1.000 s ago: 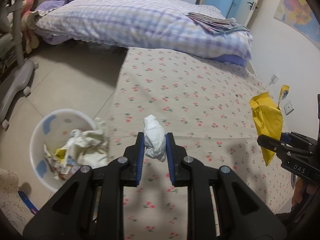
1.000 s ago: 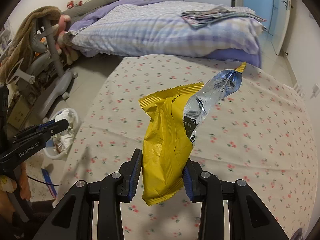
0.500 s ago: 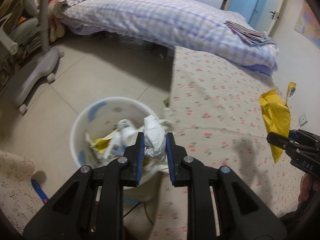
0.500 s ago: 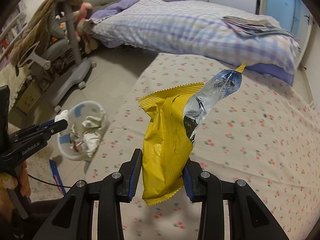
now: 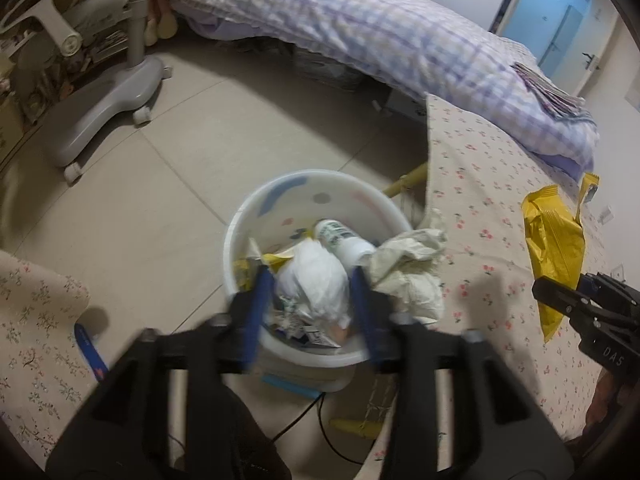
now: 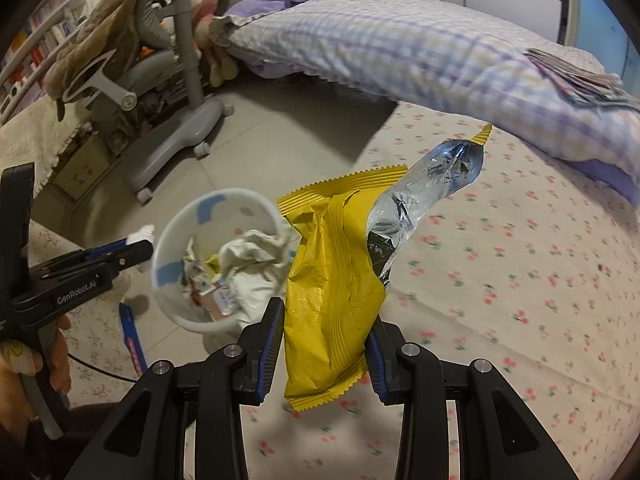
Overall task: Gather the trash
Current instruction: 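Open the left tool to drop the tissue into the wastebasket, then lower the yellow wrapper into the wastebasket and open the right tool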
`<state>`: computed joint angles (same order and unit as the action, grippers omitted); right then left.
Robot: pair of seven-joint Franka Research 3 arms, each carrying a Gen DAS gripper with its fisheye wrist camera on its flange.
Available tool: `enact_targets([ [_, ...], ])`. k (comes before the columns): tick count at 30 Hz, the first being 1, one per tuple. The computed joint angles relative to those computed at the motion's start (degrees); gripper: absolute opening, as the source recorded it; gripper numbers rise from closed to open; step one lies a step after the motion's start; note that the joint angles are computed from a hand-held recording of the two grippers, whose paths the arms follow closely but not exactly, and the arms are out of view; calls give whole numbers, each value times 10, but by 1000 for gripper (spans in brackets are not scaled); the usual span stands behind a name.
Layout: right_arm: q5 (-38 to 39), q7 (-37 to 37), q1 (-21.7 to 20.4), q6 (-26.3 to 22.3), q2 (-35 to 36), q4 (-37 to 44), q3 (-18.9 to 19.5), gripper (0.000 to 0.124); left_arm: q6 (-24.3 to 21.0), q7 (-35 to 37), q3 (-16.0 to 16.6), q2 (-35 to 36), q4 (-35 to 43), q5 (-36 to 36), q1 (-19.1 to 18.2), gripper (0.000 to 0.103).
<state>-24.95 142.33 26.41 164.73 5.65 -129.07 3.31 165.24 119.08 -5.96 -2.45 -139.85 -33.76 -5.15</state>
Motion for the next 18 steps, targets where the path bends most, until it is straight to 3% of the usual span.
enact_targets([
  [1,4,-4,1,-1,7,8,2,38,7,-19,1,-1,-3,14,4,71],
  [2,7,-7,3,0,14,14,3,38,14,-35,2,-3,-6,24,8,78],
  [12,89,-80,46,6,110,115,-13,39,15,-173,21,-1,-14,164,51,84],
  [18,138,-127,72,7,158,168,-23,41,20,-196,28,2,-17,207,67,86],
])
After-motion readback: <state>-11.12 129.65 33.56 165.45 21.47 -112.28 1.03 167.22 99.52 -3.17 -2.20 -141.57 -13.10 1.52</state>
